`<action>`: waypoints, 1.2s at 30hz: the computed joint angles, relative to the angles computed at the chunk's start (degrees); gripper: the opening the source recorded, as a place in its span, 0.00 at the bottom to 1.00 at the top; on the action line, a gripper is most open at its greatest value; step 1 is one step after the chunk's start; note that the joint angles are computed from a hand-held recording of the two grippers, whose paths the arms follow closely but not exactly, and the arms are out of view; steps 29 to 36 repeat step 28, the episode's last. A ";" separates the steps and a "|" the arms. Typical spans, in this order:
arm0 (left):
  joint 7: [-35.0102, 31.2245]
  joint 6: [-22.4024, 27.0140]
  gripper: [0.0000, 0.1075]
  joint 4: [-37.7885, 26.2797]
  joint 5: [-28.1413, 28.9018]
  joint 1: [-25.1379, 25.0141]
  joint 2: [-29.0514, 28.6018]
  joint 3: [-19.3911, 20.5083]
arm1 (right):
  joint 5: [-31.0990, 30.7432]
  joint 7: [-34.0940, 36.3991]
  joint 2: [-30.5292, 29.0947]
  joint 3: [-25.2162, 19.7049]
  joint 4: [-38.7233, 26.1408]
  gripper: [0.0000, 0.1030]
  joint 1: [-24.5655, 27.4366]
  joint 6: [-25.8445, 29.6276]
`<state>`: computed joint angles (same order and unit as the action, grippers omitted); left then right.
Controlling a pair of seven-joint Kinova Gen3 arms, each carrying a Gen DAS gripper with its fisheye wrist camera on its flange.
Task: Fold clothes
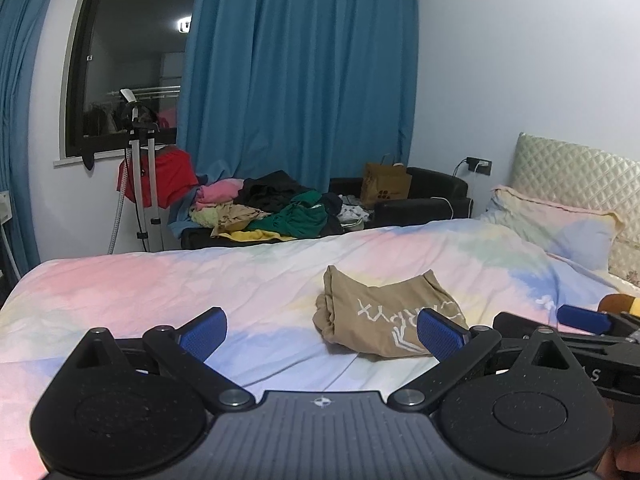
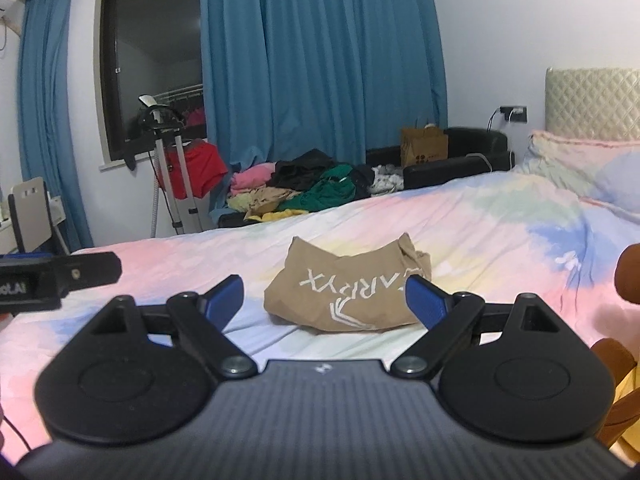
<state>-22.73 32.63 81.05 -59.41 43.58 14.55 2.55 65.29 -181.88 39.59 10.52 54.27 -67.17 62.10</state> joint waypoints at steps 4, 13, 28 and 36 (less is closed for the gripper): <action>0.72 0.44 0.95 0.12 -0.42 0.20 -0.03 -0.05 | 0.90 -1.62 -0.25 0.14 0.94 0.87 -0.33 -0.03; -0.53 1.00 0.95 -0.40 1.32 -0.28 0.29 0.22 | -1.16 0.88 0.40 -0.44 -1.15 0.87 0.48 0.84; 0.63 2.04 0.95 -0.38 0.20 0.45 0.41 -0.15 | -3.25 2.94 0.39 0.14 -1.71 0.87 0.75 0.22; 0.63 2.04 0.95 -0.38 0.20 0.45 0.41 -0.15 | -3.25 2.94 0.39 0.14 -1.71 0.87 0.75 0.22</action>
